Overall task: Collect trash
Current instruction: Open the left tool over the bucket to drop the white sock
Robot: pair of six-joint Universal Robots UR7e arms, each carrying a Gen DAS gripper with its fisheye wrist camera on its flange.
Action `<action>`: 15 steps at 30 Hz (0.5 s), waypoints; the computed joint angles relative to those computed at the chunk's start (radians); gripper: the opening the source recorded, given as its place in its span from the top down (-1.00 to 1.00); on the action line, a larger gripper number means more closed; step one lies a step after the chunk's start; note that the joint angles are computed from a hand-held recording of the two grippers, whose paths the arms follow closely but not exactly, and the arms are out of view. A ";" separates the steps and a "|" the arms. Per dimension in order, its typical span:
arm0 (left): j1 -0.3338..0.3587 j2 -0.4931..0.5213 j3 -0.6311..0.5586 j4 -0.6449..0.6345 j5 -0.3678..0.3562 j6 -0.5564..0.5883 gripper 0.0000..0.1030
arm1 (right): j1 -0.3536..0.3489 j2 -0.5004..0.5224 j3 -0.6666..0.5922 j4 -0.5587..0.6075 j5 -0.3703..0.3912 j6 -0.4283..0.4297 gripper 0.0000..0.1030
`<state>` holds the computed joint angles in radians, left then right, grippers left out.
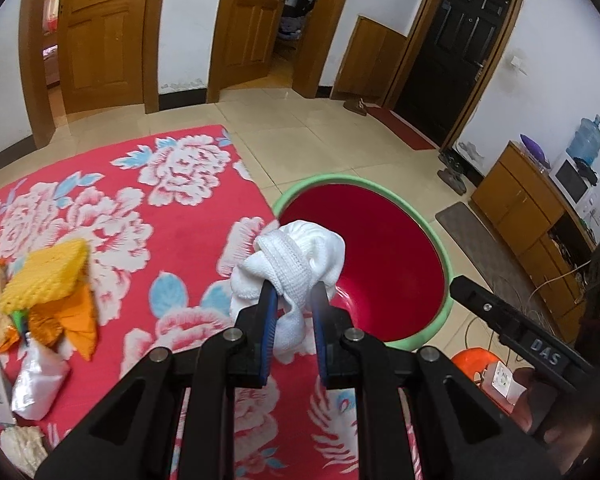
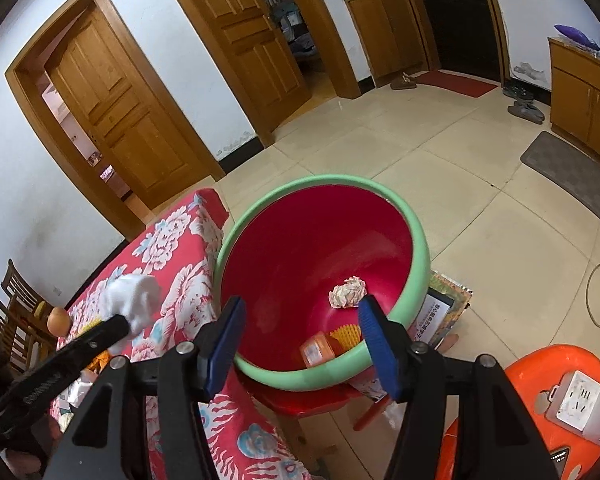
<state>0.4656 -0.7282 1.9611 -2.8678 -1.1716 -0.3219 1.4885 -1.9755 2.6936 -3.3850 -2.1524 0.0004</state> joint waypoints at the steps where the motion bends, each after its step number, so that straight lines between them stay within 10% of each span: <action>1: -0.001 0.009 -0.008 0.004 -0.004 0.001 0.69 | 0.000 -0.007 0.001 0.002 0.002 0.001 -0.22; 11: -0.017 0.090 -0.076 0.023 -0.028 0.041 0.67 | -0.015 -0.089 0.008 0.049 0.015 0.018 -0.26; 15: -0.029 0.102 -0.081 0.009 -0.020 0.061 0.29 | -0.033 -0.120 0.013 0.070 0.021 0.021 -0.27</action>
